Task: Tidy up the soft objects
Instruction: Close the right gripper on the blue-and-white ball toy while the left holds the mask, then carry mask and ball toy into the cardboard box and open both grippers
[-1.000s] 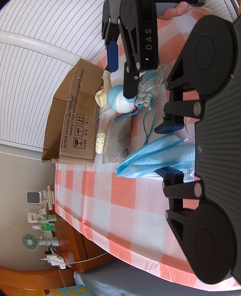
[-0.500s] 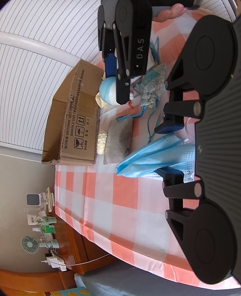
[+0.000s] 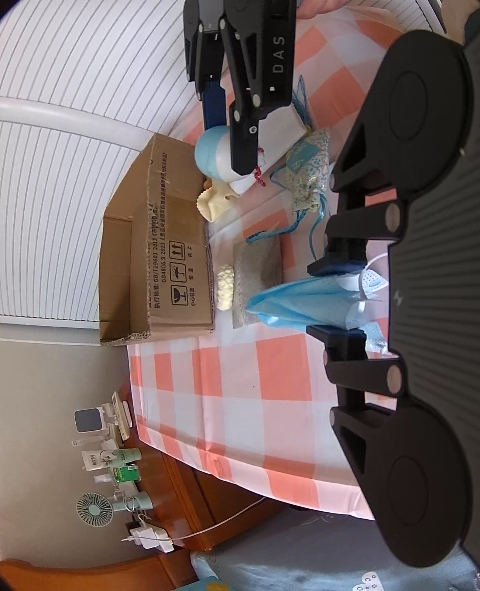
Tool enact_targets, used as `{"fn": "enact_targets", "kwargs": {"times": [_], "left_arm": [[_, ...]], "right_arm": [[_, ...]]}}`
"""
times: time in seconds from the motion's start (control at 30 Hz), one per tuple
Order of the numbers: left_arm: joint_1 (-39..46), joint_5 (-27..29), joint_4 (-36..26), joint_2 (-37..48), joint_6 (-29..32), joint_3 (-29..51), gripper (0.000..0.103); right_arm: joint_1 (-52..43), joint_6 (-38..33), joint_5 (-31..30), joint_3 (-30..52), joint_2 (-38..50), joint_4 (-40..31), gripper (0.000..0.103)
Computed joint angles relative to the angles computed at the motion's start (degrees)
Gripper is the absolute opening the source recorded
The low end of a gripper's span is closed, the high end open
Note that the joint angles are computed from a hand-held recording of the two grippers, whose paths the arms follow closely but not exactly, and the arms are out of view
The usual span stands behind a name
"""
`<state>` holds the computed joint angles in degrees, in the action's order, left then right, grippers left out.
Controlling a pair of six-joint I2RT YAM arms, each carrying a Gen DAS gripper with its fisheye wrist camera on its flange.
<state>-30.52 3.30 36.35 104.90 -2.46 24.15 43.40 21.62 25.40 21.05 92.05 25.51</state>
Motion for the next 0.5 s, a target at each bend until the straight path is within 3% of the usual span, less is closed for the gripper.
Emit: {"fn": "enact_targets", "kwargs": {"times": [0.2,0.5], "left_arm": [[0.03,-0.22,-1.67,-1.28,1.15,0.72,0.017],[0.16,0.44,-5.41,-4.57,1.82,1.84,0.016]], "right_arm": [[0.2,0.63,0.96,-0.99,-1.62,-0.58,0.053],[0.39,1.74,1.6,-3.1,-4.67,-0.71,0.053]]}}
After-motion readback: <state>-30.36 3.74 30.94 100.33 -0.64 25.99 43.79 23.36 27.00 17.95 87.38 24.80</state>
